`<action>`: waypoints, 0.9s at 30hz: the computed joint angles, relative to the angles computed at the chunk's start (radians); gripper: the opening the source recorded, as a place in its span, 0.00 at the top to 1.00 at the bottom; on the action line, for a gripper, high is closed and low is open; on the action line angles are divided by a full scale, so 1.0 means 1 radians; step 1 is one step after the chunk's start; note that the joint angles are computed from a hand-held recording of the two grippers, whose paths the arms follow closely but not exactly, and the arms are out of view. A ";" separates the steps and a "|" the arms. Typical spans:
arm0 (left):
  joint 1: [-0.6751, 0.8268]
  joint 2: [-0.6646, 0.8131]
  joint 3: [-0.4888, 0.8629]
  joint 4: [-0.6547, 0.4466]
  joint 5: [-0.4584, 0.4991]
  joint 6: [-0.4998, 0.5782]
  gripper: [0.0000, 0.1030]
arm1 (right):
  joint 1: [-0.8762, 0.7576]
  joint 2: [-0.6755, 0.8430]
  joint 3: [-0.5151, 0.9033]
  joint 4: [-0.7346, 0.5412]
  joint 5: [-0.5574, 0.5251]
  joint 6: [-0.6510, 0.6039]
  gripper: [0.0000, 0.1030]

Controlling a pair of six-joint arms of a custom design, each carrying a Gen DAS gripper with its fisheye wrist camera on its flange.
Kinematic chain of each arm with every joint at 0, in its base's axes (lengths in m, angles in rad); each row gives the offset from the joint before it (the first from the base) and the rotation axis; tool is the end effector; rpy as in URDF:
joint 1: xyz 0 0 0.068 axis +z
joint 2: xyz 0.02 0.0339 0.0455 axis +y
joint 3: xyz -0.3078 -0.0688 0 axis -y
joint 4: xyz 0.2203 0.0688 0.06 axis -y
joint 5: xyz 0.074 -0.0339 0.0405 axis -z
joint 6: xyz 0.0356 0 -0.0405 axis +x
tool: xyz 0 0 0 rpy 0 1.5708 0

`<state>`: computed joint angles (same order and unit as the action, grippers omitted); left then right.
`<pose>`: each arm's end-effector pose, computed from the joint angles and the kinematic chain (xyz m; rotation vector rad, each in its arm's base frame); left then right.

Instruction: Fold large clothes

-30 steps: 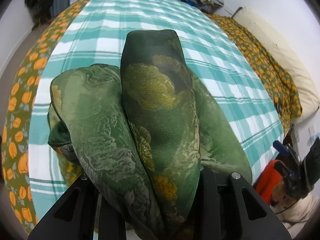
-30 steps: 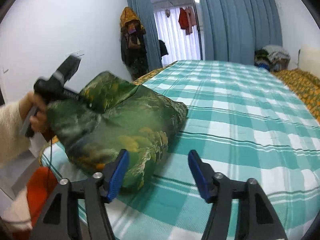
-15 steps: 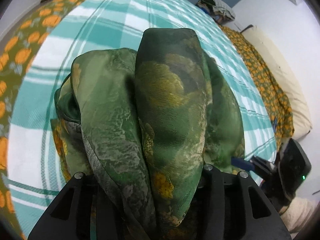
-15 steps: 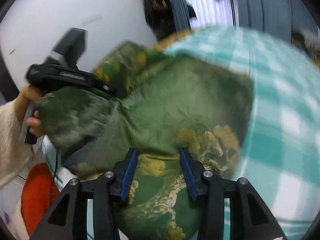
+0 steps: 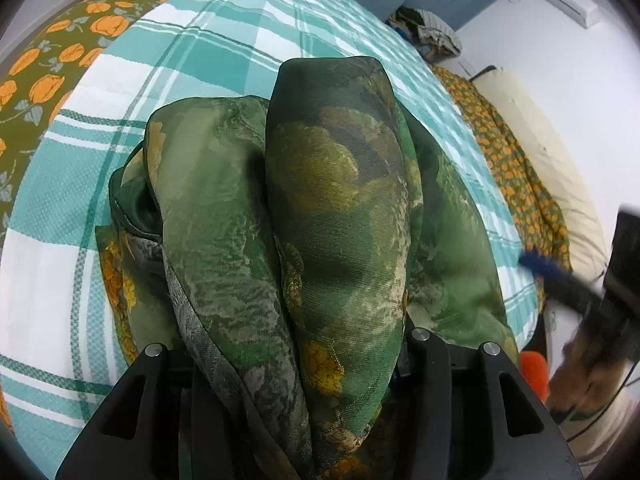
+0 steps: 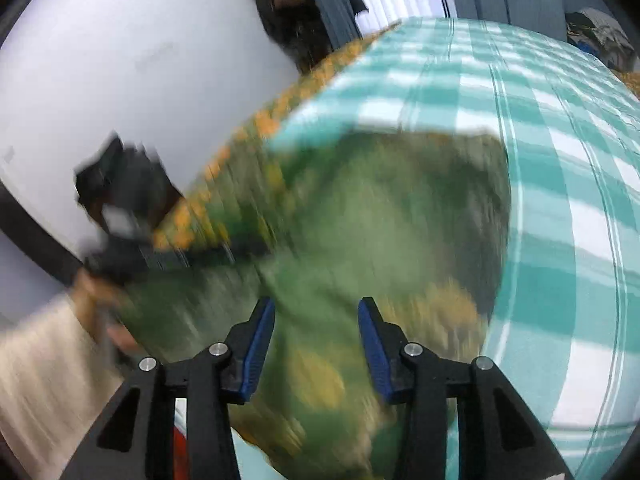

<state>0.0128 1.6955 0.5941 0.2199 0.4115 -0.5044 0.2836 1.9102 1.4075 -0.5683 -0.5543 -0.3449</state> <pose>0.2794 -0.0107 0.1673 -0.4542 2.4430 -0.7180 0.3734 0.1283 0.2587 -0.9616 2.3613 0.7031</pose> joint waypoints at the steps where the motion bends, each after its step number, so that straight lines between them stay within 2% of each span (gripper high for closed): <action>1: 0.002 0.009 0.004 0.005 0.001 -0.001 0.54 | 0.019 0.023 0.045 0.008 0.014 0.019 0.56; 7: 0.010 0.012 -0.058 0.077 -0.003 -0.013 0.54 | 0.111 0.321 0.344 -0.072 0.151 0.099 0.56; 12: 0.009 0.035 -0.064 0.091 -0.008 -0.015 0.54 | 0.135 0.386 0.355 -0.065 0.215 0.090 0.56; 15: 0.010 0.018 -0.071 0.087 -0.002 -0.008 0.53 | 0.128 0.337 0.287 -0.026 0.212 0.082 0.56; 19: 0.001 0.003 -0.082 0.098 -0.010 -0.025 0.52 | 0.084 0.208 0.154 -0.001 0.154 0.039 0.56; 22: -0.002 0.009 -0.076 0.103 -0.008 -0.034 0.52 | 0.023 0.065 -0.036 0.071 0.103 -0.043 0.56; 27: -0.006 0.008 -0.074 0.100 -0.013 -0.038 0.52 | -0.085 -0.116 -0.280 0.103 0.020 -0.152 0.56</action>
<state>0.0071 1.7037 0.5198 0.3196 0.3989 -0.5427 0.1988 1.7939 1.1270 -0.4651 -0.5344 -0.4968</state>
